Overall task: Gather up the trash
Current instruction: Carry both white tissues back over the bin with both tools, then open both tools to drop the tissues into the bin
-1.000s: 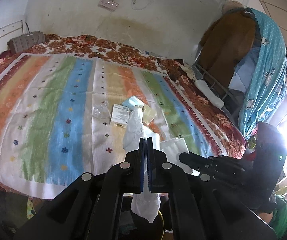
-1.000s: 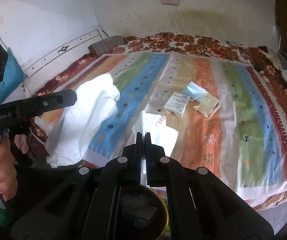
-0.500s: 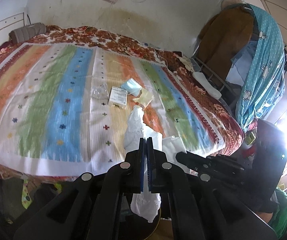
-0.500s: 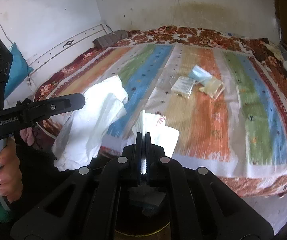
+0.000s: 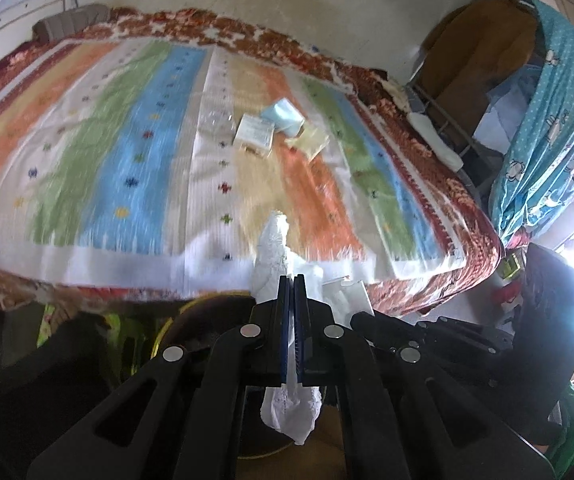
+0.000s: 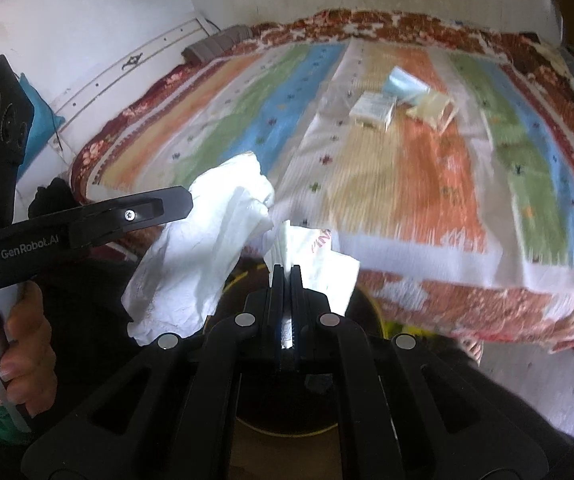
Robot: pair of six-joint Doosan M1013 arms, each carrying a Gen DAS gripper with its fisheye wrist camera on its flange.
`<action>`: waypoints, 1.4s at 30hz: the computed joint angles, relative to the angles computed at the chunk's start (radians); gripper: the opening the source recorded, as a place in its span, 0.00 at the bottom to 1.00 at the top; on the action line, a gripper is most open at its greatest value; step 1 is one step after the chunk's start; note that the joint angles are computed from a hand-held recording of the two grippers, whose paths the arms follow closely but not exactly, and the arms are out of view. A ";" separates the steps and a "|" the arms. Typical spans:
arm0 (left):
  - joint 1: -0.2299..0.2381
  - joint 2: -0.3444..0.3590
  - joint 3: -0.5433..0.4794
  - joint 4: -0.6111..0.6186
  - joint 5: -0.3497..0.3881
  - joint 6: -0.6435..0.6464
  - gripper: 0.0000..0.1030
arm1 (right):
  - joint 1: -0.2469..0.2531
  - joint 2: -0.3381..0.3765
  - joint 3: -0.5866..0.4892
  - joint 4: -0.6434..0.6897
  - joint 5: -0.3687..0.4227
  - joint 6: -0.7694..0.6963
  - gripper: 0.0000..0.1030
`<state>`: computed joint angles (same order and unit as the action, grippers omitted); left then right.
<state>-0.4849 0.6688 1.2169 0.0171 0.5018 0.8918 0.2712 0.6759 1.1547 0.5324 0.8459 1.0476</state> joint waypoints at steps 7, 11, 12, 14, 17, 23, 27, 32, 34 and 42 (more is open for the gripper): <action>-0.001 0.031 -0.034 -0.031 0.108 -0.021 0.01 | 0.000 0.020 -0.006 -0.037 0.072 0.079 0.02; 0.012 0.065 -0.067 -0.092 0.188 -0.034 0.01 | -0.003 0.058 -0.050 -0.078 0.152 0.170 0.03; 0.018 0.072 -0.073 -0.125 0.201 -0.026 0.01 | -0.002 0.066 -0.059 -0.094 0.167 0.193 0.03; 0.025 0.084 -0.081 -0.155 0.229 -0.037 0.01 | -0.003 0.079 -0.072 -0.091 0.199 0.215 0.03; 0.030 0.097 -0.092 -0.172 0.256 -0.059 0.01 | 0.001 0.092 -0.083 -0.118 0.223 0.245 0.03; 0.040 0.119 -0.112 -0.198 0.295 -0.096 0.01 | 0.006 0.126 -0.119 -0.158 0.271 0.304 0.03; 0.045 0.129 -0.122 -0.198 0.308 -0.120 0.01 | 0.006 0.147 -0.143 -0.171 0.295 0.335 0.03; 0.048 0.134 -0.128 -0.197 0.319 -0.137 0.02 | 0.006 0.160 -0.158 -0.177 0.315 0.357 0.04; 0.048 0.136 -0.131 -0.200 0.316 -0.132 0.06 | 0.006 0.163 -0.161 -0.171 0.318 0.358 0.10; 0.048 0.127 -0.121 -0.192 0.283 -0.136 0.21 | 0.004 0.159 -0.158 -0.164 0.299 0.357 0.35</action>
